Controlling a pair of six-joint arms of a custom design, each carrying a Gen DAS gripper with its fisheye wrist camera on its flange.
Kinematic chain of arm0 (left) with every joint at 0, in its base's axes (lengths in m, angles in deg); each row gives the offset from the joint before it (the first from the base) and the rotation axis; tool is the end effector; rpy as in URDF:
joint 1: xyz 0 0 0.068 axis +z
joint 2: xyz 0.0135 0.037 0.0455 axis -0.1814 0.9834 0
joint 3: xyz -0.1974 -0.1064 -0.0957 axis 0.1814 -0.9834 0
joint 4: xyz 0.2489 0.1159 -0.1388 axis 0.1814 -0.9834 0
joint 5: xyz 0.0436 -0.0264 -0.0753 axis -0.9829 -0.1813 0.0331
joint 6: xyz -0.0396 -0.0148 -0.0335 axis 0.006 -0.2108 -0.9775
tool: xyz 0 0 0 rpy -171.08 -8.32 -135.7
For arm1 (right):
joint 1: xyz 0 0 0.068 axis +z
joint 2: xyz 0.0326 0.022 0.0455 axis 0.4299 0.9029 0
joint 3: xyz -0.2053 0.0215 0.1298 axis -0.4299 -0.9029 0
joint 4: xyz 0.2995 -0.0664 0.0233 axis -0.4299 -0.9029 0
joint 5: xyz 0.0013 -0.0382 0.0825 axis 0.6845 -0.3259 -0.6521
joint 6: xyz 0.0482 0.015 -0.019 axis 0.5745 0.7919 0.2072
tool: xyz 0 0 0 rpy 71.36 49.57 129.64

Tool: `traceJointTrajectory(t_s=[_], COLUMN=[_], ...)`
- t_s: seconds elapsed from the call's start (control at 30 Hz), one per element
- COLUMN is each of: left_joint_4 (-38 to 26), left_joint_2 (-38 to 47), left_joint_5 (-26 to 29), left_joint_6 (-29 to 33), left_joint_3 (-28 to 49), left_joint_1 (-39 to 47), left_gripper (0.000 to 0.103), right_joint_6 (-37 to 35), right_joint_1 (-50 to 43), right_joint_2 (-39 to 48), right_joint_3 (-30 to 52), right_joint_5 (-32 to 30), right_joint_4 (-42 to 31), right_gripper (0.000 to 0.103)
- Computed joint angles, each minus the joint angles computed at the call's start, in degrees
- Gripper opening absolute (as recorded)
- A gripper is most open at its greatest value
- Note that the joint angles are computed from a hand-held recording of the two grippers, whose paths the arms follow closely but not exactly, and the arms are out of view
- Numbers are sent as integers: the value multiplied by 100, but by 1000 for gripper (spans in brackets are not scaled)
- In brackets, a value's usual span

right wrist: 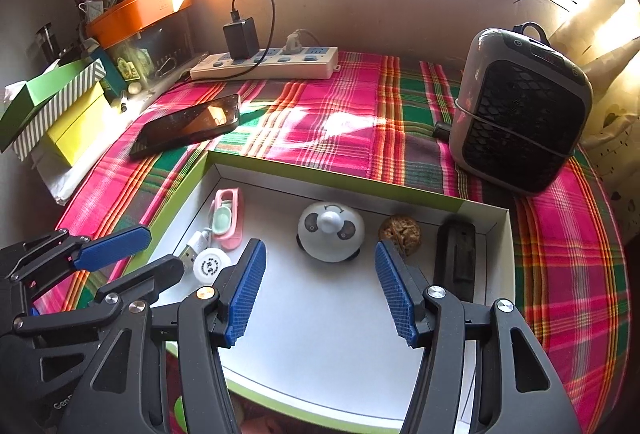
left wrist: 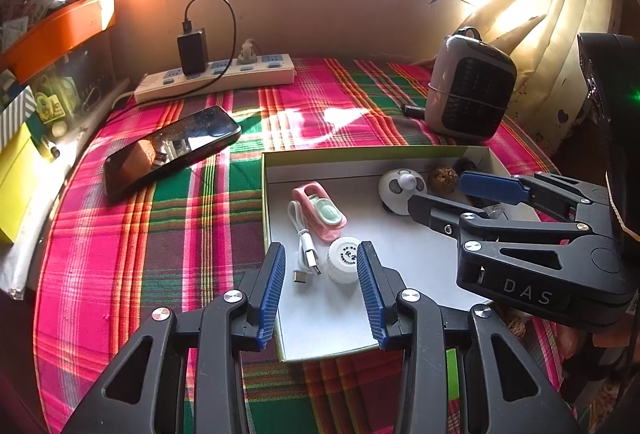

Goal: Organize objects
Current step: 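Withdraw both tools from the box toward the remaining objects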

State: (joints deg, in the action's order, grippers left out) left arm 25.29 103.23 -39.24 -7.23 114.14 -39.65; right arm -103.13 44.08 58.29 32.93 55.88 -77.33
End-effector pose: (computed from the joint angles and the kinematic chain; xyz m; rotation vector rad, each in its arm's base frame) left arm 0.2896 -0.1430 0.1699 -0.4341 2.3567 0.0448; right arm 0.3495 0.1294 0.1537 -0.8642 2.3284 0.4171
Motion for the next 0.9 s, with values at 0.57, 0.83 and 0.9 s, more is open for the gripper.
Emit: traceJointTrajectory(t_s=[0.57,0.83,0.9], left_joint_4=[-150,113,173], left_joint_2=[-682,-1019,-1000], left_joint_5=[-423,-226,-202], left_joint_6=[-425,-417,-428], left_joint_3=[-503,-856,-874], left_joint_1=[-644,-933,-1028], left_gripper=[35,36,38], right_joint_6=[14,-37,-58], right_joint_1=[-446,-832,-929], right_joint_2=[-1323,-1786,-1866], right_joint_3=[-1245,-1671,-1759], right_joint_5=[-277,-439,-456], right_joint_4=[194,206,216], right_gripper=[58,58,58])
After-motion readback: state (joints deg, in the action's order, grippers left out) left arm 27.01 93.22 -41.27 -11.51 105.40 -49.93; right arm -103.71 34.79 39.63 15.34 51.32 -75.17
